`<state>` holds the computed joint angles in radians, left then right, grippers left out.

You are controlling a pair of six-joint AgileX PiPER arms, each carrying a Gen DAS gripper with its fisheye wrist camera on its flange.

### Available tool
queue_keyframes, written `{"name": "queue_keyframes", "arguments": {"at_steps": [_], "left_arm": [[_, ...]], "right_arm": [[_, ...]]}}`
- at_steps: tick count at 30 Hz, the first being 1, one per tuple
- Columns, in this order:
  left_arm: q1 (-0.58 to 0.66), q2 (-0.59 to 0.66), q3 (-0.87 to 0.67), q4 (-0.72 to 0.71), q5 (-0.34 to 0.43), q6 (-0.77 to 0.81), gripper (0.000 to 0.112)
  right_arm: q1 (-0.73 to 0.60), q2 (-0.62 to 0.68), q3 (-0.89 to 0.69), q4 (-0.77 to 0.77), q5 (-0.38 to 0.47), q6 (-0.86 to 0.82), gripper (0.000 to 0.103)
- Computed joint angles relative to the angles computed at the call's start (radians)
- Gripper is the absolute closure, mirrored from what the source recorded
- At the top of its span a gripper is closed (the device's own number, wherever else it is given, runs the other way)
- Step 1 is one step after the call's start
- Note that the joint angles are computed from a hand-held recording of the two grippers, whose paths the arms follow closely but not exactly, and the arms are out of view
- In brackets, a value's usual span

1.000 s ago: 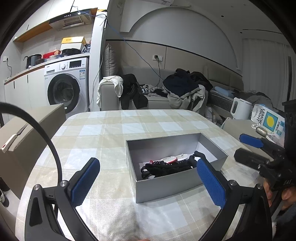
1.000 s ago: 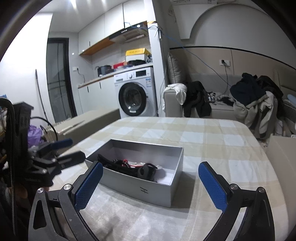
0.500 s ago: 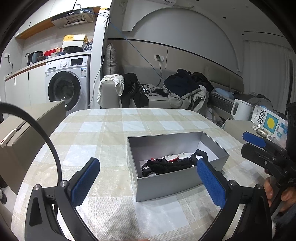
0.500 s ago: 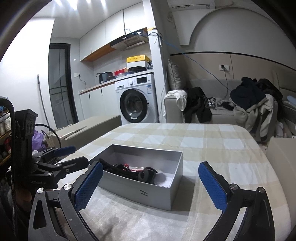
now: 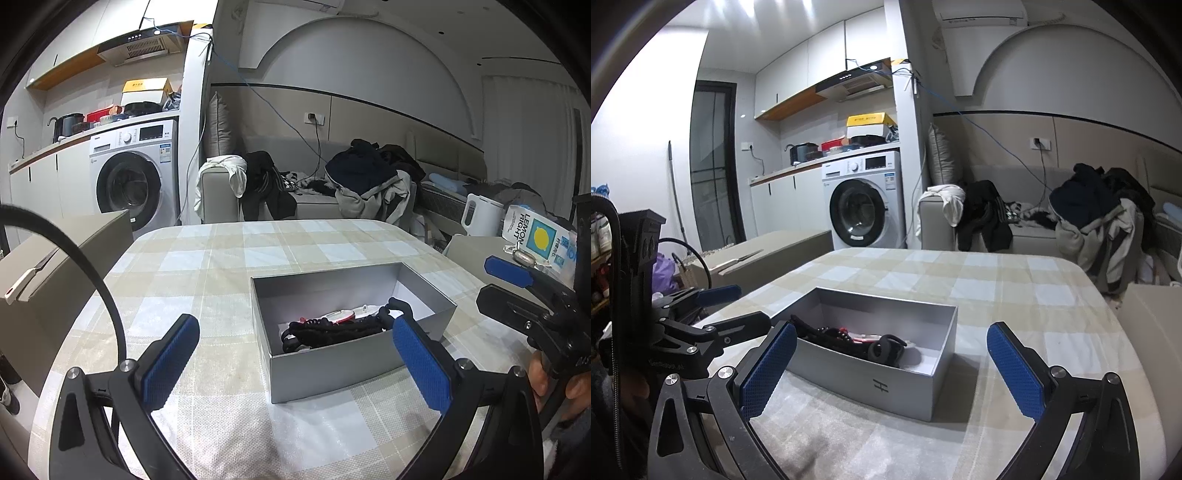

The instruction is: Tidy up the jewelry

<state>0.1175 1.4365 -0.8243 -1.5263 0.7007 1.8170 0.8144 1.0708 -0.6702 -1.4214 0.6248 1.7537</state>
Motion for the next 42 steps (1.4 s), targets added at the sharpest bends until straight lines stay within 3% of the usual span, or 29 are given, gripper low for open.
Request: {"name": "queue_keyframes", "arguments": {"at_steps": [7, 42], "left_arm": [[0.002, 0.003, 0.0, -0.005, 0.003, 0.003, 0.01], [-0.006, 0.005, -0.007, 0.002, -0.009, -0.022, 0.01]], "right_arm": [[-0.032, -0.015, 0.009, 0.006, -0.039, 0.004, 0.0], [-0.027, -0.012, 0.007, 0.003, -0.035, 0.005, 0.0]]}}
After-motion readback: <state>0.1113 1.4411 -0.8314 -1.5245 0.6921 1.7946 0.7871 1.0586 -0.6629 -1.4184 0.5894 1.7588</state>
